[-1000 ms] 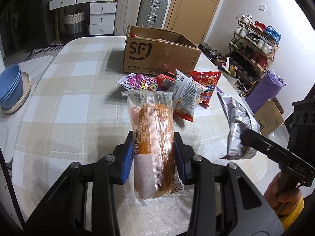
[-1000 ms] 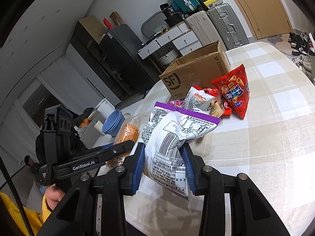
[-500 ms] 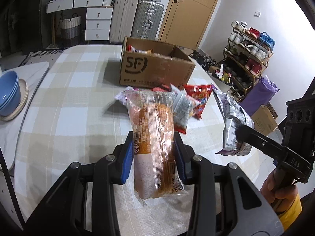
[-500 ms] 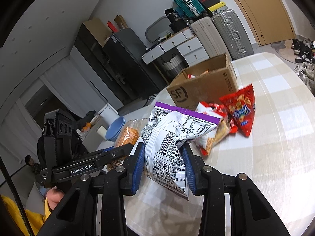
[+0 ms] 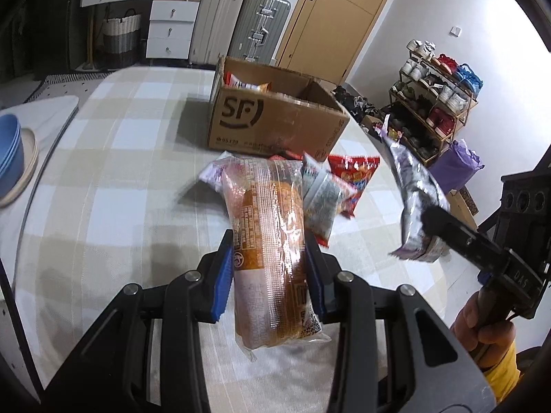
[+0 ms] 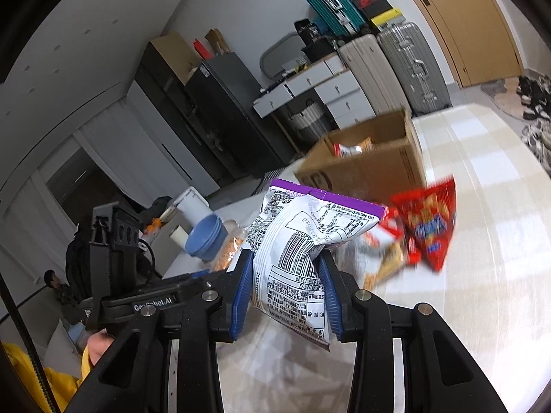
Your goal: Organize snacks
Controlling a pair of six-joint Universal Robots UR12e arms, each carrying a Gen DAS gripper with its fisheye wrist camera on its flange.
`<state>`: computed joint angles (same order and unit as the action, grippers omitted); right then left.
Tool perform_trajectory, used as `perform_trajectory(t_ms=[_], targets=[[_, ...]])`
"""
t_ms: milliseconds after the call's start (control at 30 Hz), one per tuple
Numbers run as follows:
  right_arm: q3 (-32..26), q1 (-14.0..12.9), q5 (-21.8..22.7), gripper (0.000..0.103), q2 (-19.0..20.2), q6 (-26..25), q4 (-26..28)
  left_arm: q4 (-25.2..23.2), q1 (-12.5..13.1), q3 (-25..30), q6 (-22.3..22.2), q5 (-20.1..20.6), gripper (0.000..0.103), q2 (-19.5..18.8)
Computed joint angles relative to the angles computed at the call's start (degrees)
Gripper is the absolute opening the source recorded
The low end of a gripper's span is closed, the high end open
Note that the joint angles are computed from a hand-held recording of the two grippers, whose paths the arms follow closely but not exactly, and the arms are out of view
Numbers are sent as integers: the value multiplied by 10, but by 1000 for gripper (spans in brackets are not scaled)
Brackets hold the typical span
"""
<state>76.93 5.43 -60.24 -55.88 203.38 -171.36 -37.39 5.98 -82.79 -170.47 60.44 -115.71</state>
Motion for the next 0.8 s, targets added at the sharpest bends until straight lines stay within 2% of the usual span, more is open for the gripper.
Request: perform_trajectory(t_ms=[267,467,600,733,800], targets=[[-69,-6,2,38,19,-23,27,3,-10,78,0,1,34,-35],[-138,-11,7,38,46,-39,70,-41,-18,163,4,4,34,-75],[-197,-14,10,38,74,-28,110,-74,-27,237,6,16,34,-112],[-263,-16,-3,38,105,-37,146,-116,-35,336,5,21,34,-165],[-298,-17,-4,38,122,-34,165,-143,-39,402,3,27,34,-202]])
